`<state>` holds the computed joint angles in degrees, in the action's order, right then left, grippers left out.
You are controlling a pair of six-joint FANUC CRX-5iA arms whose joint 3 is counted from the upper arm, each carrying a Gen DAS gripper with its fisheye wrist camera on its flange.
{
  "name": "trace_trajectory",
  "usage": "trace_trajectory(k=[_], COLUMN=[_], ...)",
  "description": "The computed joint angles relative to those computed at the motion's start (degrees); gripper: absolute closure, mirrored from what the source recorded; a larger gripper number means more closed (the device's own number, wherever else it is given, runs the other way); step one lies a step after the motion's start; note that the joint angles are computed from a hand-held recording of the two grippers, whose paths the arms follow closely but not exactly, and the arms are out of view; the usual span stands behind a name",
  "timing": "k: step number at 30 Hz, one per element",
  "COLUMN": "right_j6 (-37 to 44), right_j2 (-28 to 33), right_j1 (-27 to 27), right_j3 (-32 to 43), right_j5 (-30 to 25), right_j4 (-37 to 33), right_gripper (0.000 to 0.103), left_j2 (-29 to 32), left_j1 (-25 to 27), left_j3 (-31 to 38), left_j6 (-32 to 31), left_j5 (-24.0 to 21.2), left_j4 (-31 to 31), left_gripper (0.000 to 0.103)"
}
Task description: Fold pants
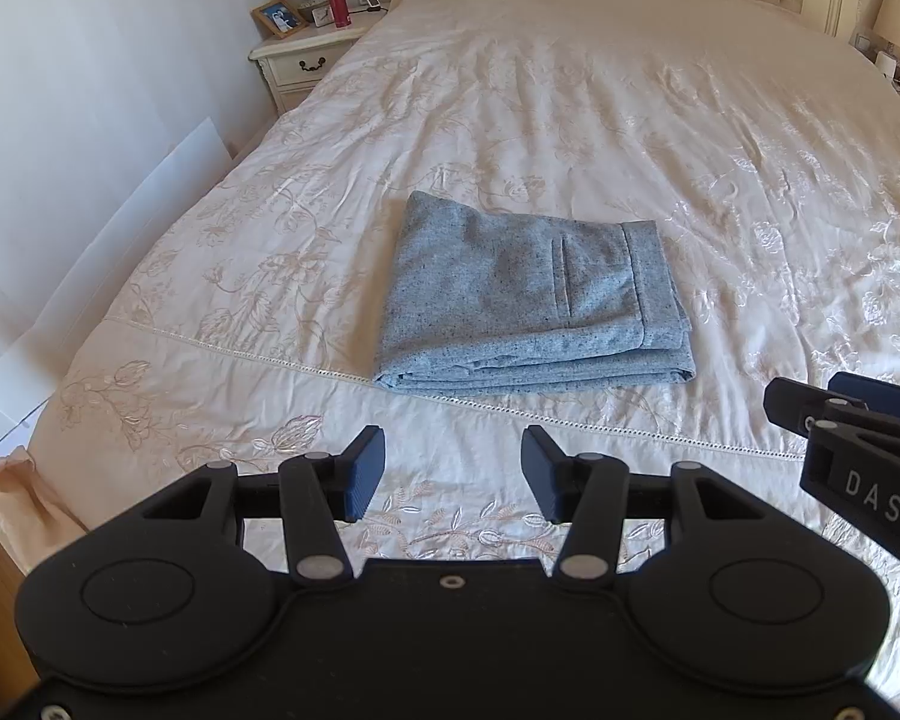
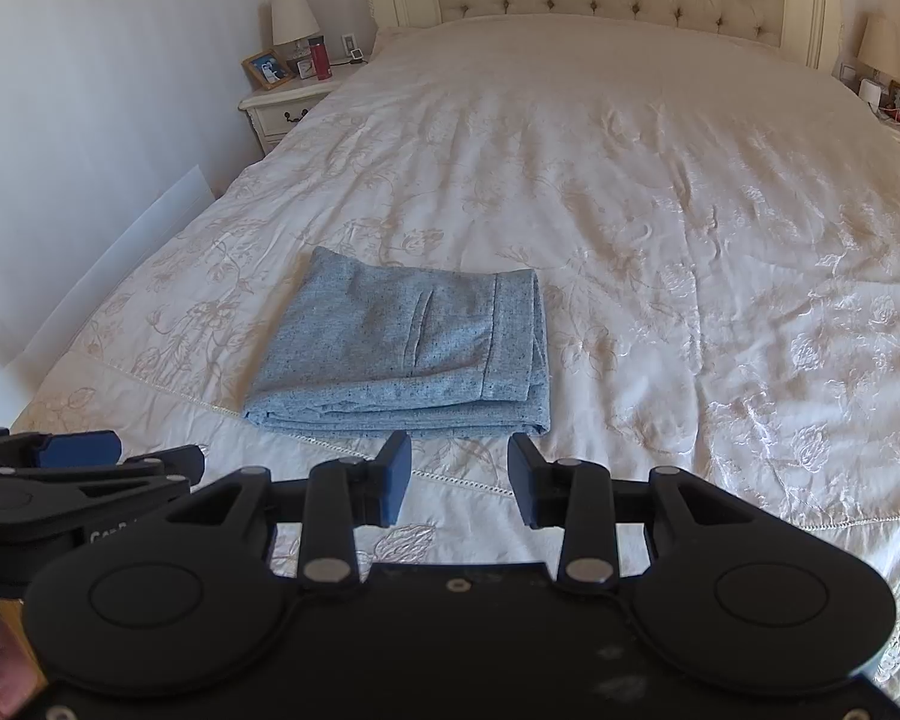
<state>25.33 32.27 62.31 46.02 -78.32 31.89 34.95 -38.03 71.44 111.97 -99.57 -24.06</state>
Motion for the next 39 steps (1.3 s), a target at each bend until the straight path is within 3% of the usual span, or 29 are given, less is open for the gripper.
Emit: trace_trajectory(k=[39], right_j6=[0.0], right_j2=[1.2], right_j1=[0.2], right_j3=[1.4], right_j5=[-0.1], right_j4=[0.0], right_gripper=[0.065], left_j2=[-0.6], left_j1=[-0.1], left_j3=[-1.4], left_j6=[0.2], left_j5=[-0.1], left_j4=[-0.3], left_gripper=[0.045])
